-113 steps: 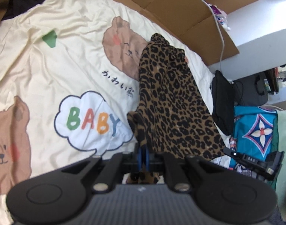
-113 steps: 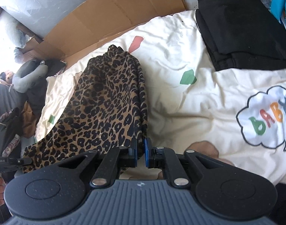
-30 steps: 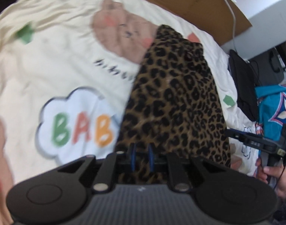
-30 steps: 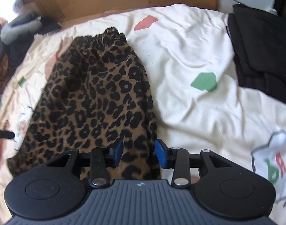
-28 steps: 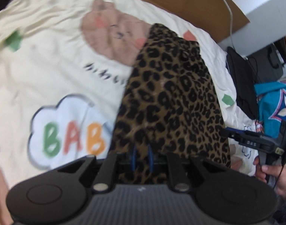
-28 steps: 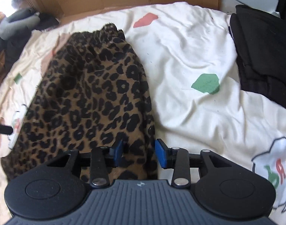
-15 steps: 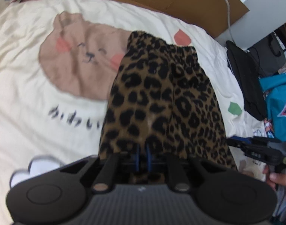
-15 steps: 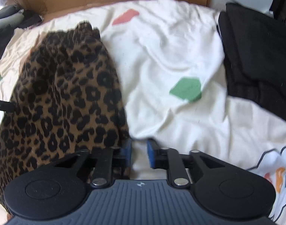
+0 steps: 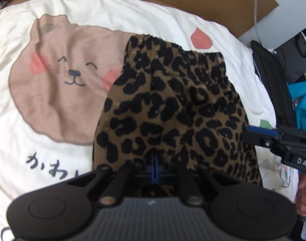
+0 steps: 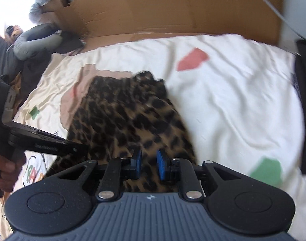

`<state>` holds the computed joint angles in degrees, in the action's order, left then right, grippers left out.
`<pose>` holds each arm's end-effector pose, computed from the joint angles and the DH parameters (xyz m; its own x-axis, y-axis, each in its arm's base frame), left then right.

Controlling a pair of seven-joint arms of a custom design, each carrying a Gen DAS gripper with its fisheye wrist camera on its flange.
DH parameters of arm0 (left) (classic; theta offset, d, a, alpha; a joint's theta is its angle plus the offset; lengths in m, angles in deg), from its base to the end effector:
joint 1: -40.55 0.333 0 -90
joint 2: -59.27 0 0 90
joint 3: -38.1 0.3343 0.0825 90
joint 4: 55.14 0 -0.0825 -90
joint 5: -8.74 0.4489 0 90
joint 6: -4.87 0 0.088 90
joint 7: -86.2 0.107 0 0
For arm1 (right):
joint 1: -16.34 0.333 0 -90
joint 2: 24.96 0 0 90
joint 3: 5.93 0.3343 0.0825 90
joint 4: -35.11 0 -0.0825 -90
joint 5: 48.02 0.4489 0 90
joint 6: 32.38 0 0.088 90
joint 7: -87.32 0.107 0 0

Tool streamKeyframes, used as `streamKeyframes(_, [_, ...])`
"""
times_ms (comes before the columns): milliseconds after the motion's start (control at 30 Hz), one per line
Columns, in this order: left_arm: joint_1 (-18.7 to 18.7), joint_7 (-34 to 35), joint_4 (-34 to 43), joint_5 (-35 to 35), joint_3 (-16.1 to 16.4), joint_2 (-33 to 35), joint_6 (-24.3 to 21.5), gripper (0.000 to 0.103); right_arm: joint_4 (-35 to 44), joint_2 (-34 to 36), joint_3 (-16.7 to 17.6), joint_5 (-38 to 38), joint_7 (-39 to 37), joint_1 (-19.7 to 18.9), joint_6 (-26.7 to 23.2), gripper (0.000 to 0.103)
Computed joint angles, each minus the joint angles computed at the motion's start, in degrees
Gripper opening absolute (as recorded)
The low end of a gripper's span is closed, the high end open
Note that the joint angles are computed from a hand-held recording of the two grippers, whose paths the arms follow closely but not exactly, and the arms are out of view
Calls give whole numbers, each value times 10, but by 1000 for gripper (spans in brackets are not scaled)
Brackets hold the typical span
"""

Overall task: Fold clothes
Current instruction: 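Lay the shorts flat and open both tools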

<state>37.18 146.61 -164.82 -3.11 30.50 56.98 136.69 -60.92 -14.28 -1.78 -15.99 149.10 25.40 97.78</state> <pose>0.6339 -0.1284 0.5540 0.3425 -0.8663 0.3636 -0.8583 -0.4459 -0.2540 0.6997 0.1741 0.5372 0.4844 -0.8158 -0.3159 -0.8119 -0.2847 -0.5097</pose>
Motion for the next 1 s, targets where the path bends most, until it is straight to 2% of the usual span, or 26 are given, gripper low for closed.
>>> streamKeyframes(167, [0,20,5,4,0,-3,7,0,67,57,10,-11,-3,7,2,24])
streamKeyframes(267, [-1,58,1,-8,2,-15,37,1,96,83,5,-52,26,13,3,23])
streamKeyframes(367, [1,75,21,-1,4,-10,43,1,109,98,3,-79,47,10,-2,22])
streamKeyframes(467, [4,76,49,26,4,13,27,1,105,100,4,-93,57,7,2,19])
streamKeyframes(567, [7,46,63,46,3,39,12,1,103,101,6,-97,71,4,2,18])
streamKeyframes(633, [6,29,62,60,2,50,25,2,108,103,6,-103,77,4,-1,17])
streamKeyframes(800, [7,9,32,59,2,38,61,3,109,101,7,-116,75,4,-3,16])
streamKeyframes(900, [7,-1,40,63,1,32,41,2,96,85,7,-124,72,6,8,18])
streamKeyframes(1000, [6,24,34,62,0,13,47,3,70,54,17,-76,36,-8,20,19])
